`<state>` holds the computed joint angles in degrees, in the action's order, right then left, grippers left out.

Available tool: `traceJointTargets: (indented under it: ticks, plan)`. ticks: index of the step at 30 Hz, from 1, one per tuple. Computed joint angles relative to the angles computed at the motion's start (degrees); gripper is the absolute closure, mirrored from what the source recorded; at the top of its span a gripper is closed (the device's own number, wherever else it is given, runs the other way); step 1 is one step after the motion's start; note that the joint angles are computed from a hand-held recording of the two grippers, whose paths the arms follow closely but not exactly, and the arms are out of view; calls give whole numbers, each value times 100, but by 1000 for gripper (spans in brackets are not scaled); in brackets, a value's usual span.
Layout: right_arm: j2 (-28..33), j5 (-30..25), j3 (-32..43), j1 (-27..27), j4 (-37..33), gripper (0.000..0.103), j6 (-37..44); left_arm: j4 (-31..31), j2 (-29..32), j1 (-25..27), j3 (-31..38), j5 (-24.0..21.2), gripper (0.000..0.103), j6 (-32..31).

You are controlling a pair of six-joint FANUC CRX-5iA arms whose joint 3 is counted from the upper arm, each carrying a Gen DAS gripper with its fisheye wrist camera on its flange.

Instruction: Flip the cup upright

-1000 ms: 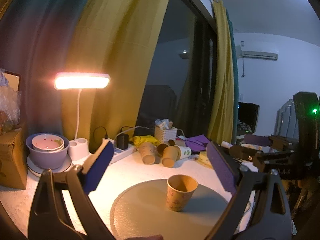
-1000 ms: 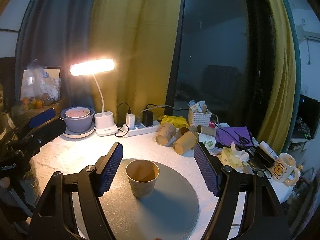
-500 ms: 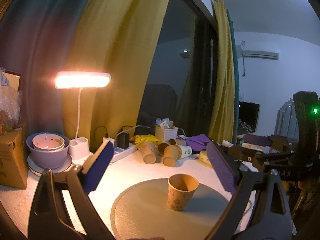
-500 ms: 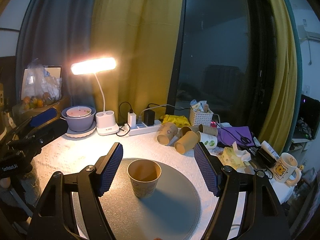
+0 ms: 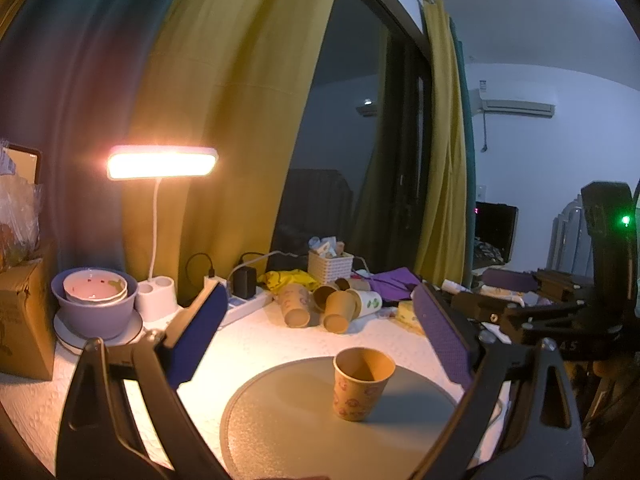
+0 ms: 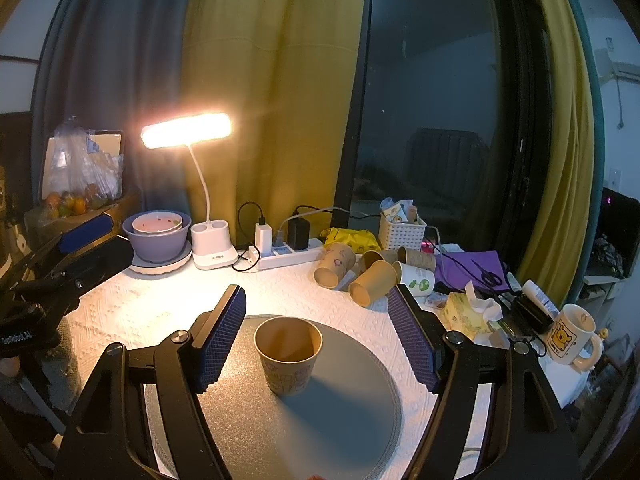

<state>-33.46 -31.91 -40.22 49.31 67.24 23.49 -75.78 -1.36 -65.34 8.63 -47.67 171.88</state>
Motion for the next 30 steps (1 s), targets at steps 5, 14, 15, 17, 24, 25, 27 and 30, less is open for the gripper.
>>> traceJointTargets:
  ticks: [5,14,15,17,24,25,27,30]
  plan:
    - [0,-2,0,1,0,26,-1,-1,5,-4,7,7,8,-3]
    - [2,13,2,-14,-20,26,20,59,19,47,15,81,8,-67]
    - [6,-10,7,5,-42,26,36,51,23,45,16,76,8,-58]
    - [-20,-38,-25,34,-39,26,20,48,22,47,12,90,8,-54]
    - [-58,-68,-74,68,-26,26,-15,77,12,63,-1,118,8,-94]
    - [-46,-30,-70,31,-39,26,5,80,10,69,-4,129,8,-101]
    - [-47,-37,-67,37,-49,26,13,77,10,63,-3,120,8,-102]
    - [-66,-68,-80,64,-52,26,12,38,21,41,0,95,8,-95]
